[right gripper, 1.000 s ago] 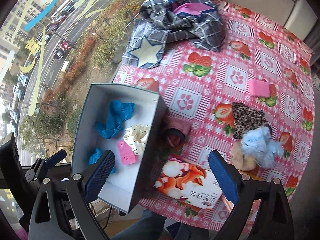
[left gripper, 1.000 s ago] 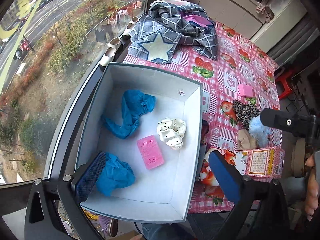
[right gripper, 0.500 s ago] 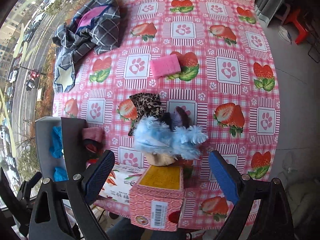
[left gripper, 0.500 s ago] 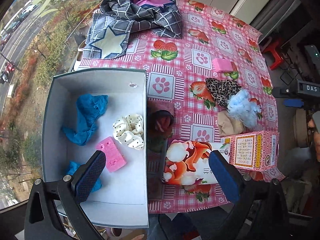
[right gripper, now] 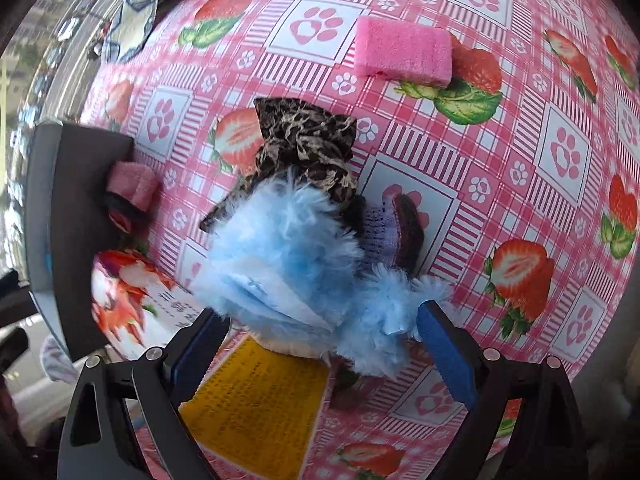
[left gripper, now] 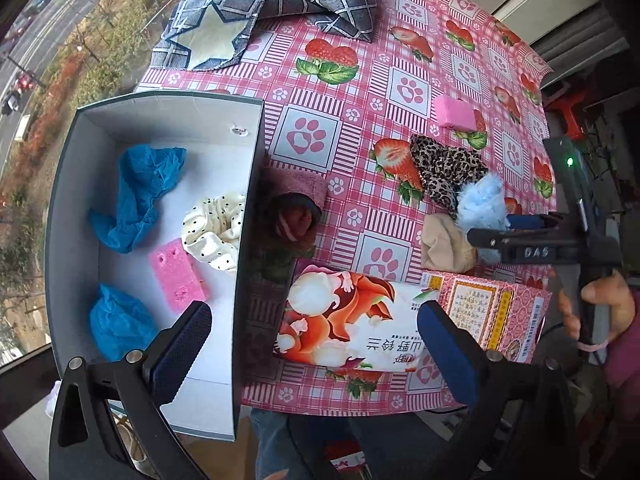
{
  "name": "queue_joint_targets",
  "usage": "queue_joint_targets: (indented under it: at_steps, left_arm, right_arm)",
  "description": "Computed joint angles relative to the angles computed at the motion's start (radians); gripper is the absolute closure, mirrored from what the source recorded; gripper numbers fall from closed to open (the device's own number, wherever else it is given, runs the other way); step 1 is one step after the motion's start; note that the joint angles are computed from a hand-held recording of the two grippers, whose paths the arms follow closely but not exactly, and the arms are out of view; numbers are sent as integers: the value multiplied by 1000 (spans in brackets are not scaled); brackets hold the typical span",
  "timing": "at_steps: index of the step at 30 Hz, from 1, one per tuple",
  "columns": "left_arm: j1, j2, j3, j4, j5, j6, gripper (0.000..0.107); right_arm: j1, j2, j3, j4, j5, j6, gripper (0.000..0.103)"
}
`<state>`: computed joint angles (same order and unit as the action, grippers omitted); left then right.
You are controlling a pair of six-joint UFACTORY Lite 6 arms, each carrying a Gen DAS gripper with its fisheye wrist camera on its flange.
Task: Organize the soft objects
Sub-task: 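Move both tools back toward the remaining soft items on the tablecloth, then grasp the leopard-print scarf with the left tool while the right tool grasps the fluffy light-blue item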
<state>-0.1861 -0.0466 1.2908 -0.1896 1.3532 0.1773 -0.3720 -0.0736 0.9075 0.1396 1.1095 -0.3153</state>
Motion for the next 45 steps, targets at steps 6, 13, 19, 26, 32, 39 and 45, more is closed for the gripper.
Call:
queue_joint_targets:
  at_steps: [6, 13, 19, 26, 32, 39, 45]
  left_arm:
    - [-164, 145, 126, 21, -45, -105, 4]
    - [-364, 406, 326, 21, -85, -178, 4]
    - [-503, 695, 567, 45, -64, -210, 4]
    - [-529, 898, 753, 120, -40, -265, 4]
    - [-533, 1020, 869, 183, -40, -325, 4]
    - [-482, 1045, 819, 299, -91, -412, 4]
    - [-416, 949, 712, 276, -143, -380, 4]
  right_arm:
    - [-194, -58, -69, -23, -54, -37, 12]
    - [-566, 90, 35, -119, -126, -27, 12]
    - [-793, 146, 85, -105, -122, -138, 12]
    - [-822, 45, 81, 74, -41, -412, 12]
    - [-560, 96, 97, 132, -101, -259, 12]
    - [-462, 148, 46, -59, -229, -72, 4]
    - [-599, 232, 116, -346, -263, 50, 5]
